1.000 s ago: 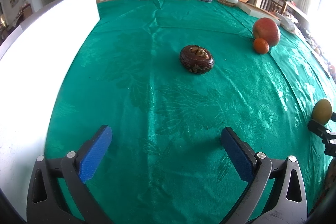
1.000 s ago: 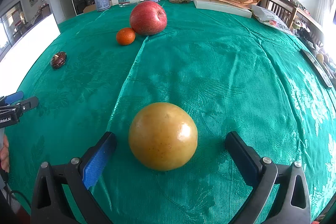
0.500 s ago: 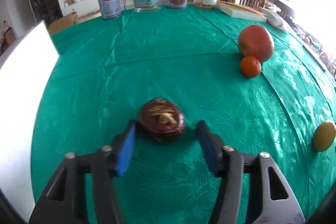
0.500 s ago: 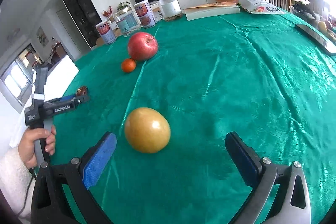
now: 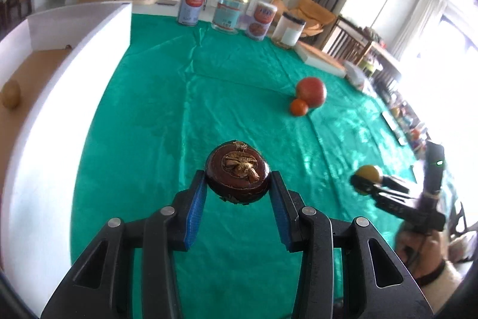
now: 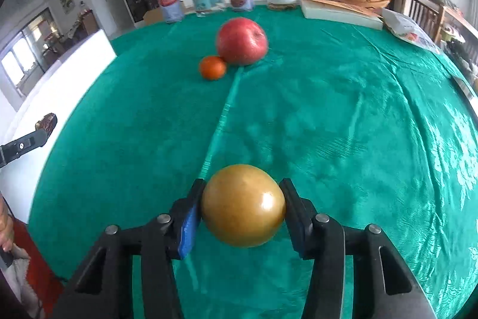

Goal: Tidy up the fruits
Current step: 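Carry both fruits over the white box, then open both tools to drop the fruits into the box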

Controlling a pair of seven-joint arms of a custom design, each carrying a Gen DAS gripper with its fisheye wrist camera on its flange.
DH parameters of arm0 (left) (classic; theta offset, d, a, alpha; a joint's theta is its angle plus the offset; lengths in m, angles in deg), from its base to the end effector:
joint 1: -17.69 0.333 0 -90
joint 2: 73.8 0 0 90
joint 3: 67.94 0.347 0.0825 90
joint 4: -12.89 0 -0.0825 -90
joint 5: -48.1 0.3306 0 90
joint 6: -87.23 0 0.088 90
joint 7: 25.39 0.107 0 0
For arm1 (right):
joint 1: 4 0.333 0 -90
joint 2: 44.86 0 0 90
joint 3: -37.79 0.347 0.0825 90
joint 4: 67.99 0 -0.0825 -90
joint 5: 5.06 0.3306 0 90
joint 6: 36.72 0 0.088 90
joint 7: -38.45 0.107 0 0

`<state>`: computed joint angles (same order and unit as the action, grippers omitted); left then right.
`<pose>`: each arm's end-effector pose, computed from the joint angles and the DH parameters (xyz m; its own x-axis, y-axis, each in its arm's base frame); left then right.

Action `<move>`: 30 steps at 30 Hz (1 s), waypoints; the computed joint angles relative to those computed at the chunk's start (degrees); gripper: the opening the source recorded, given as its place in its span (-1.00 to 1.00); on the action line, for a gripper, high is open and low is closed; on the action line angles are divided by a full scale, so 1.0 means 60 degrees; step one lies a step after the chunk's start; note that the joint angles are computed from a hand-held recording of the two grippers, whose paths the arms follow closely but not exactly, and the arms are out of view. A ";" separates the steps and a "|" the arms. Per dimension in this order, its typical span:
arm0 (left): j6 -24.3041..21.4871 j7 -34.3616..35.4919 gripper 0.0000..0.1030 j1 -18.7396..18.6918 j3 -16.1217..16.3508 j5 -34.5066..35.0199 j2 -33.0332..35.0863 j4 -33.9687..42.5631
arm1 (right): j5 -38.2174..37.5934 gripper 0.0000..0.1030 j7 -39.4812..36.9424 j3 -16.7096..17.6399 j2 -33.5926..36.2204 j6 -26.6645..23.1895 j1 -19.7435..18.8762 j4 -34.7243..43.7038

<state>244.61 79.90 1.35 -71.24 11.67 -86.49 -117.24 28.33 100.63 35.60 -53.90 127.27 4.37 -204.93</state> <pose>0.4482 -0.1373 0.5781 -0.2308 -0.9001 0.3696 -0.7930 -0.0461 -0.6075 0.4677 0.0193 0.5086 0.1389 -0.9750 -0.1735 -0.7906 -0.0036 -0.6123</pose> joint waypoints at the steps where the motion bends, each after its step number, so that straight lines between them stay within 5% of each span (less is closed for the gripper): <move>1: -0.0308 0.0269 -0.17 -0.0027 0.0322 -0.0466 -0.0412 0.0002 | 0.0380 -0.03 -0.0294 -0.0016 -0.0036 -0.0329 0.0267 0.0316; 5: -0.0686 0.0052 -0.17 0.0650 0.1119 -0.0559 -0.1345 0.0299 | 0.1937 -0.03 -0.1526 0.0309 0.0473 -0.1835 0.1245 0.2308; 9: -0.0762 -0.1208 -0.16 0.2076 0.1339 0.1218 -0.1005 0.0998 | 0.2177 -0.03 -0.1728 0.1168 0.1985 -0.3127 0.1840 0.5045; 14: -0.1874 -0.2479 -0.16 0.3020 0.1768 0.1184 0.0418 0.1550 | -0.0560 -0.02 0.0286 0.1974 0.4987 -0.5009 0.2603 0.9199; 21: -0.1884 -0.3968 -0.12 0.4162 0.1108 0.1941 0.1260 0.1350 | -0.3895 -0.01 0.2373 0.1192 0.7913 -0.7300 0.4227 1.3403; 24: -0.1555 -0.4633 0.50 0.4347 0.0876 0.2740 0.1106 0.1194 | -0.3979 0.19 0.2595 0.1214 0.8020 -0.7010 0.4165 1.3657; 28: -0.0810 -0.5125 0.64 0.4283 0.0679 0.3870 0.0490 0.0846 | -0.3009 0.52 0.2146 0.1799 0.6383 -0.4398 0.3262 1.1064; 30: -0.0386 -0.5154 0.70 0.4100 0.0617 0.4249 0.0083 0.0567 | -0.2109 0.81 0.1419 0.1265 0.5315 -0.3161 0.3327 0.9396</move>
<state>242.30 48.97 25.95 -67.54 37.17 -85.99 -113.84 15.68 109.14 43.19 -22.01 108.30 24.33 -148.55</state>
